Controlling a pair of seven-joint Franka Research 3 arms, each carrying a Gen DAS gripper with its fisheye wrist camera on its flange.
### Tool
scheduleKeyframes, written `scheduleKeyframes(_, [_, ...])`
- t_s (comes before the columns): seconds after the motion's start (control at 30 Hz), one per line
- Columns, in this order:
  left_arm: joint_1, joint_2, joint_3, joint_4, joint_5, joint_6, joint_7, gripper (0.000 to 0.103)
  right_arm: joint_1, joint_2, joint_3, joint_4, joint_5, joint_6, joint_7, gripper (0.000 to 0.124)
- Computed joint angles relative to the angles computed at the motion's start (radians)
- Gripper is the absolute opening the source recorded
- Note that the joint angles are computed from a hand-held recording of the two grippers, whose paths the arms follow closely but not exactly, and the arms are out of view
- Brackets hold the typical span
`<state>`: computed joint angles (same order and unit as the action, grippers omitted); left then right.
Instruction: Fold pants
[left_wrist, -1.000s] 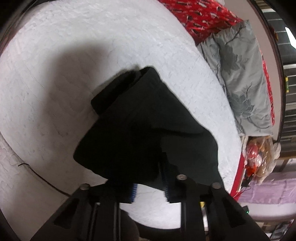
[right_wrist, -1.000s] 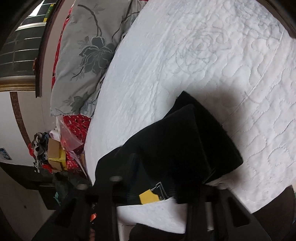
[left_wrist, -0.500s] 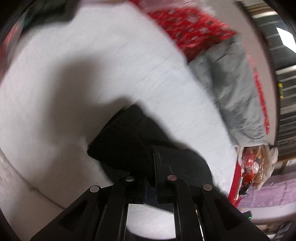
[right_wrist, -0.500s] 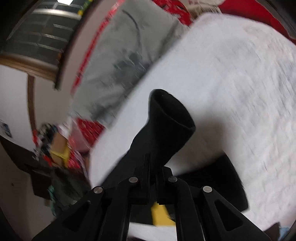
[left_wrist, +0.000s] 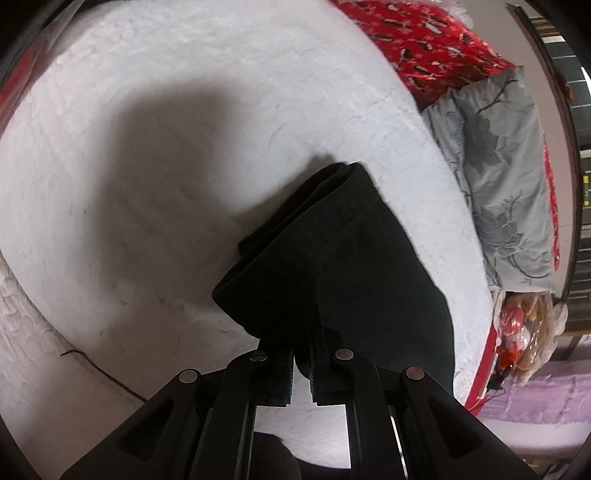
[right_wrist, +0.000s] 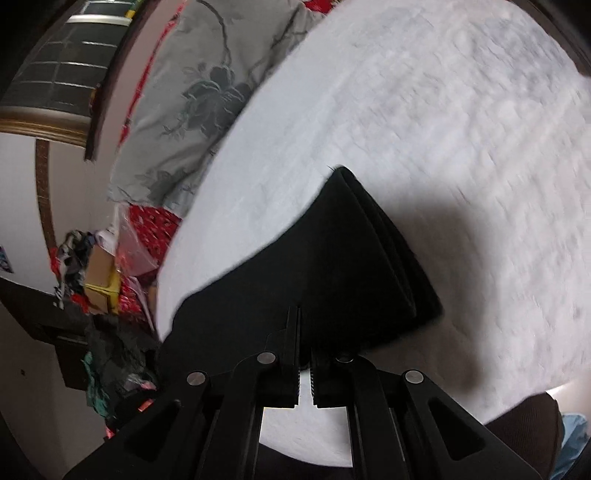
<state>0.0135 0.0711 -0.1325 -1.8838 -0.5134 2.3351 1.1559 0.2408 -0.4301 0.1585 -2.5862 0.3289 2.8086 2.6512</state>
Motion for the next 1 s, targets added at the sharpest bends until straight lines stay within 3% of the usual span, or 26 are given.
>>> scheduleKeyframes(0.1, [-0.003, -0.005, -0.002, -0.004, 0.005, 0.000, 0.000, 0.007, 0.006, -0.013, -0.001, -0.023, 0.013, 0.003, 0.009, 0.005])
scheduleKeyframes(0.3, [-0.008, -0.083, 0.009, -0.017, 0.018, -0.033, 0.071, 0.010, -0.011, -0.072, -0.003, 0.019, -0.050, -0.139, -0.029, 0.021])
scheduleKeyframes(0.33, [-0.011, -0.099, 0.013, -0.018, 0.023, -0.031, 0.088, 0.013, -0.020, -0.096, 0.001, 0.015, -0.063, -0.156, -0.029, 0.021])
scheduleKeyframes(0.47, [-0.021, -0.115, 0.022, 0.029, 0.151, -0.022, 0.058, 0.045, -0.084, -0.150, 0.028, 0.040, -0.149, -0.220, -0.015, 0.027])
scheduleKeyframes(0.57, [-0.028, -0.085, 0.022, 0.094, 0.198, -0.012, 0.036, 0.051, -0.103, -0.125, 0.030, 0.077, -0.174, -0.197, -0.018, 0.028])
scheduleKeyframes(0.63, [-0.031, -0.057, 0.019, 0.137, 0.230, -0.033, 0.033, 0.057, -0.092, -0.075, 0.021, 0.118, -0.171, -0.159, -0.044, 0.029])
scheduleKeyframes(0.8, [-0.038, 0.062, -0.003, 0.285, 0.320, -0.155, 0.010, 0.057, 0.026, 0.175, -0.045, 0.327, -0.073, -0.131, -0.262, 0.030])
scheduleKeyframes(0.9, [-0.038, 0.141, -0.017, 0.389, 0.343, -0.209, 0.011, 0.057, 0.087, 0.372, -0.073, 0.520, 0.058, -0.152, -0.461, 0.030])
scheduleKeyframes(1.0, [-0.020, 0.204, -0.032, 0.475, 0.315, -0.262, 0.052, 0.059, 0.093, 0.531, -0.062, 0.699, 0.114, -0.207, -0.560, 0.030])
